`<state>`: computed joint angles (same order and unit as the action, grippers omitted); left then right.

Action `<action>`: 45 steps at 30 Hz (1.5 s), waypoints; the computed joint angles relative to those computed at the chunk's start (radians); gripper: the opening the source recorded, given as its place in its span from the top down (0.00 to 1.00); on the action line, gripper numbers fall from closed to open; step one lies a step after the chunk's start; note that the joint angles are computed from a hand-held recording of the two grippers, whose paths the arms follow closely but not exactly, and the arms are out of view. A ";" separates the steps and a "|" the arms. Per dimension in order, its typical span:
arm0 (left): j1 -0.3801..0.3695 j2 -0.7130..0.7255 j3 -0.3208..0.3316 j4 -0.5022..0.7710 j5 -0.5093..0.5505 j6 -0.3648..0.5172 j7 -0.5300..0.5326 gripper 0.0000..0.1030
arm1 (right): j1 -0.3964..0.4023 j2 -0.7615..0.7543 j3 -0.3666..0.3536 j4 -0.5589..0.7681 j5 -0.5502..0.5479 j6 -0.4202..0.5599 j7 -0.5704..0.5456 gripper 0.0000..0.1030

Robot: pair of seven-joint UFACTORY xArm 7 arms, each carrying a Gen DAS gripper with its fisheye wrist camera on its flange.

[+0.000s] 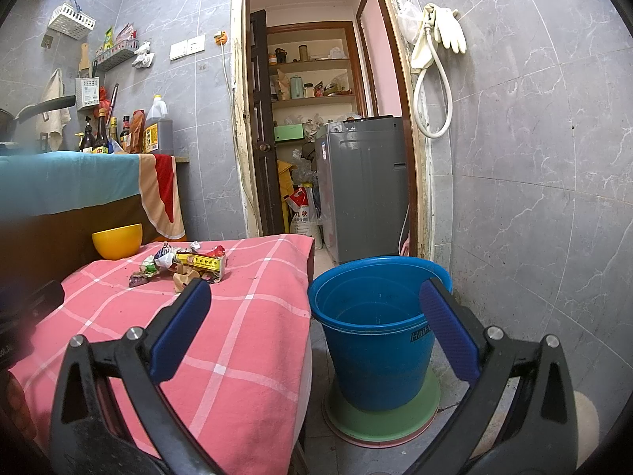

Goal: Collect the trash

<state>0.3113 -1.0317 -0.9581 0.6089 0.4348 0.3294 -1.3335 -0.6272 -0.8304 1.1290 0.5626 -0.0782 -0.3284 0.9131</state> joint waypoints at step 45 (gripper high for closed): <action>0.064 0.007 0.070 0.027 0.039 -0.050 0.068 0.02 | -0.082 0.084 0.034 0.160 -0.035 -0.046 -0.114 0.00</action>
<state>0.3752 -1.0243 -0.8879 0.6358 0.4742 0.2789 -1.2655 -0.7088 -0.7465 1.1625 0.7225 -0.1134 -0.3745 0.7987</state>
